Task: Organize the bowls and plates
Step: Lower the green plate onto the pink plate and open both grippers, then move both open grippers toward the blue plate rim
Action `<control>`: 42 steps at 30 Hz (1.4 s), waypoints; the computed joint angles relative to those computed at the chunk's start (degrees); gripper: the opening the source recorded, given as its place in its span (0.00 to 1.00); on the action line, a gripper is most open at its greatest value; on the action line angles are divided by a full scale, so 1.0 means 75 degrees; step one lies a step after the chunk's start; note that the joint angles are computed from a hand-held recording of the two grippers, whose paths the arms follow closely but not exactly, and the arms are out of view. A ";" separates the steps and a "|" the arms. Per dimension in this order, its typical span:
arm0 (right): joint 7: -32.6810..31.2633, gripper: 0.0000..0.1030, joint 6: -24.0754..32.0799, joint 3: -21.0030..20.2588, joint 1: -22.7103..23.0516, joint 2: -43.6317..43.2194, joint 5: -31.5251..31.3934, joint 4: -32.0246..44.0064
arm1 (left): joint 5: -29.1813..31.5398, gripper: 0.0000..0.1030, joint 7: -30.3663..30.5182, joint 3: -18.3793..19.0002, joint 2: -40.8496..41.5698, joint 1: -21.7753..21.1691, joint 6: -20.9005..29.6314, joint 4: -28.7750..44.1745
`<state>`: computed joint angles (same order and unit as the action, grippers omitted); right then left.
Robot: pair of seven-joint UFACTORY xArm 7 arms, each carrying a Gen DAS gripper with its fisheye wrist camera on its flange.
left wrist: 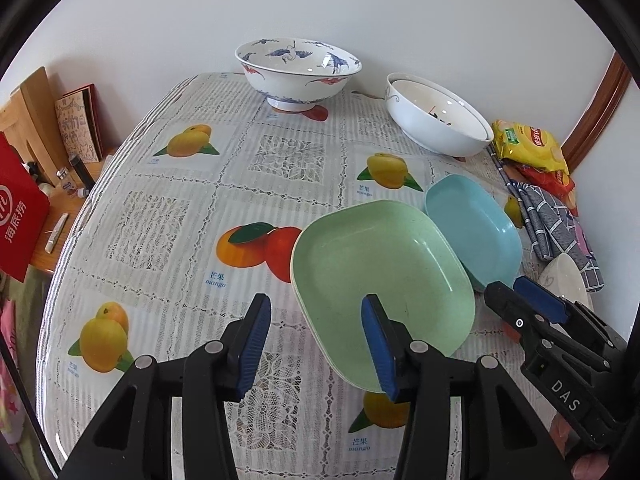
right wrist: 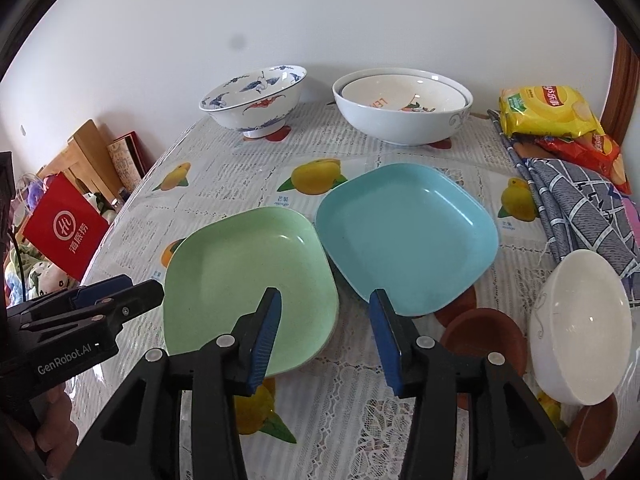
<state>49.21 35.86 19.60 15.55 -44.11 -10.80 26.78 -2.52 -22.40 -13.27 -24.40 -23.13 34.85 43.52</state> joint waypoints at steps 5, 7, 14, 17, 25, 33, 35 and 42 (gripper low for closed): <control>0.0077 0.45 0.0708 -0.0068 0.0035 -0.0938 0.0052 -0.0216 | 0.0024 0.44 -0.0146 -0.0143 -0.0118 -0.0099 -0.0056 0.0100; 0.0075 0.46 0.1158 -0.0096 -0.0016 -0.1267 0.0074 -0.0206 | 0.0099 0.44 -0.0214 -0.0235 -0.0145 -0.0126 -0.0068 0.0194; -0.0022 0.65 0.2142 -0.0085 -0.0171 -0.2654 -0.0001 -0.0380 | 0.0862 0.44 -0.0734 -0.0782 -0.0165 -0.0016 -0.0093 0.0619; -0.0123 0.70 0.2513 -0.0045 -0.0260 -0.3095 -0.0034 -0.0370 | 0.1181 0.44 -0.0924 -0.0944 -0.0124 -0.0016 -0.0168 0.0783; -0.0523 0.70 0.3083 -0.0264 -0.0350 -0.3716 0.0172 -0.0311 | 0.2004 0.44 -0.1586 -0.1287 0.0153 0.0078 0.0024 0.1250; -0.0838 0.70 0.3257 -0.0303 -0.0523 -0.3860 0.0372 -0.0226 | 0.3236 0.44 -0.2386 -0.1635 0.0527 0.0290 -0.0070 0.1546; -0.0877 0.70 0.3276 -0.0318 -0.0549 -0.3908 0.0429 -0.0251 | 0.3153 0.44 -0.2368 -0.1485 0.0596 0.0135 -0.0322 0.1480; -0.0972 0.70 0.3190 -0.0346 -0.0718 -0.4006 0.0452 -0.0381 | 0.3255 0.44 -0.2451 -0.1344 0.1127 -0.0051 -0.0555 0.1729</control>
